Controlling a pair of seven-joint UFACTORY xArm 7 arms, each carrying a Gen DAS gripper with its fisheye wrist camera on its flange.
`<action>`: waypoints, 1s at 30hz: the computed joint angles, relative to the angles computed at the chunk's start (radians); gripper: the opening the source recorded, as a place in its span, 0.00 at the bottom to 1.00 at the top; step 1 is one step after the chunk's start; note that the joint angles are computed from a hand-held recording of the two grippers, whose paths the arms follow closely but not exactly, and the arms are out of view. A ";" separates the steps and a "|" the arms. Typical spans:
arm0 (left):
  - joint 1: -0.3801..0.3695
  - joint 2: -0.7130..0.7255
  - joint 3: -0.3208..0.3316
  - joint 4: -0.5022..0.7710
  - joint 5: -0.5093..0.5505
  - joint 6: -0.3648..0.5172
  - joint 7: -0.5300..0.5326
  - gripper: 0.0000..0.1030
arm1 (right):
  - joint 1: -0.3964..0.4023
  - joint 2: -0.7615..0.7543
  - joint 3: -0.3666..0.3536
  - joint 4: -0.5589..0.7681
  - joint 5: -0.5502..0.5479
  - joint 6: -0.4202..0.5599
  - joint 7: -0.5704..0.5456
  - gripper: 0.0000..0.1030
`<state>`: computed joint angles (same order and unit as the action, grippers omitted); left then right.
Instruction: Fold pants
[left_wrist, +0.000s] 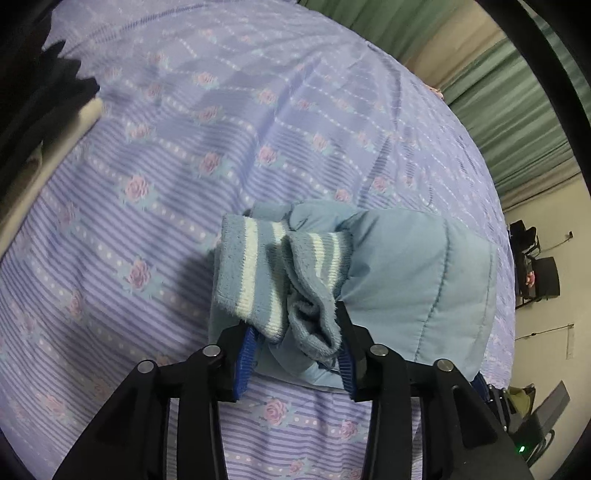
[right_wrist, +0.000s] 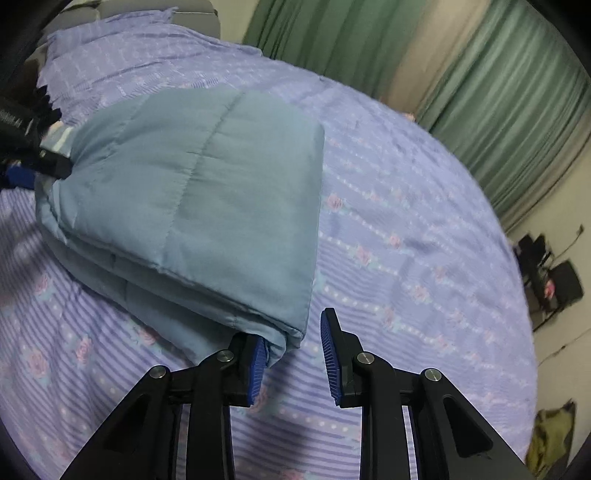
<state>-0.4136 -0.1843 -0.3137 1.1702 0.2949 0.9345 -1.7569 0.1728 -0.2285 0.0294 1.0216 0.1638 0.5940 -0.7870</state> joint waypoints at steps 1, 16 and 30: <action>0.000 -0.004 0.001 -0.007 -0.003 -0.004 -0.002 0.44 | 0.000 0.013 -0.008 0.019 0.021 0.029 0.006 0.28; -0.032 0.068 0.000 0.120 0.048 0.182 0.116 0.75 | -0.065 -0.013 -0.067 0.181 0.269 0.331 0.000 0.76; 0.004 -0.016 0.013 -0.050 0.001 -0.060 0.081 0.88 | -0.121 0.382 0.024 0.480 0.500 0.468 0.212 0.74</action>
